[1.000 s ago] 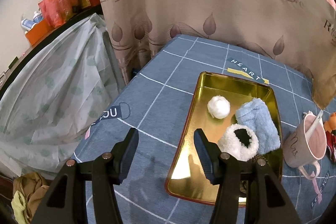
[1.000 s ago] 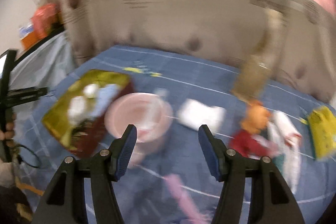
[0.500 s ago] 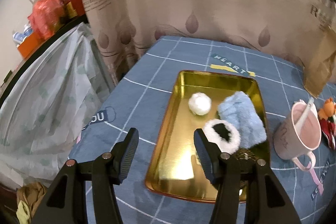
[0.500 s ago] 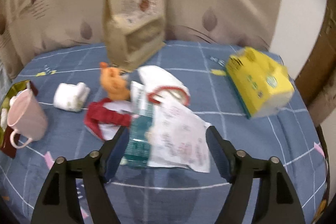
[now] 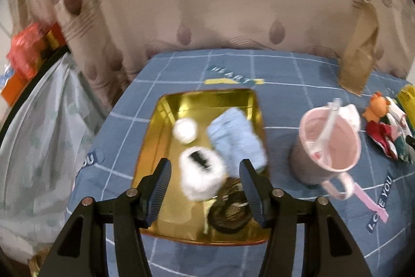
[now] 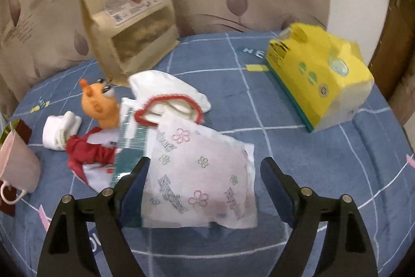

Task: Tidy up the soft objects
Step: 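Grasp the white floral-print cloth with the right gripper and lift it, then grasp the white folded towel with the left gripper while the right gripper holds the floral cloth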

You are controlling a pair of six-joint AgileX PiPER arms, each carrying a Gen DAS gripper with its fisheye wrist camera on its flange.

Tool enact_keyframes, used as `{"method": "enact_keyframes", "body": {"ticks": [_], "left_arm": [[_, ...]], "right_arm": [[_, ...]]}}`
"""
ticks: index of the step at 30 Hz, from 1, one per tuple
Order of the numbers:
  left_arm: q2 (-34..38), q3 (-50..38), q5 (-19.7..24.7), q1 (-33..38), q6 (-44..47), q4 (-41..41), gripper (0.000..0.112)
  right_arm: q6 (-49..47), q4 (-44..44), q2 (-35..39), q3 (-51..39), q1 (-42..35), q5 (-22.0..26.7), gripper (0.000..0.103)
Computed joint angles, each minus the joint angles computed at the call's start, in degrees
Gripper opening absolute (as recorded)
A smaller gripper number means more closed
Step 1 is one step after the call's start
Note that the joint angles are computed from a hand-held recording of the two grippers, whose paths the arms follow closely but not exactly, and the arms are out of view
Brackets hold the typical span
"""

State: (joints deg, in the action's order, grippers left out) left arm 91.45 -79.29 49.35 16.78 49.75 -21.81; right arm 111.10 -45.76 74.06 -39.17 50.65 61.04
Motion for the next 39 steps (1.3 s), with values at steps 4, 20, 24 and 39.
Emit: {"method": "enact_keyframes", "body": {"ticks": [4, 20, 24, 39], "left_arm": [[-2.65, 1.35, 0.9, -4.53, -0.45, -0.28, 0.056], [-6.86, 4.95, 1.38, -30.11, -12.3, 8.18, 0.056], [-4.52, 3.21, 1.68, -33.88, -16.1, 10.15, 0.056], [15.74, -20.24, 16.89, -39.93, -32.14, 13.19, 0.056]], "right_arm": [[2.05, 0.15, -2.72, 4.02, -0.82, -0.63, 0.082], [-3.7, -2.02, -3.26, 10.45, -9.08, -9.2, 0.08], [-2.3, -2.87, -3.5, 10.58, -7.03, -7.5, 0.048], [2.15, -3.66, -4.71, 11.98, -3.3, -5.47, 0.026]]}}
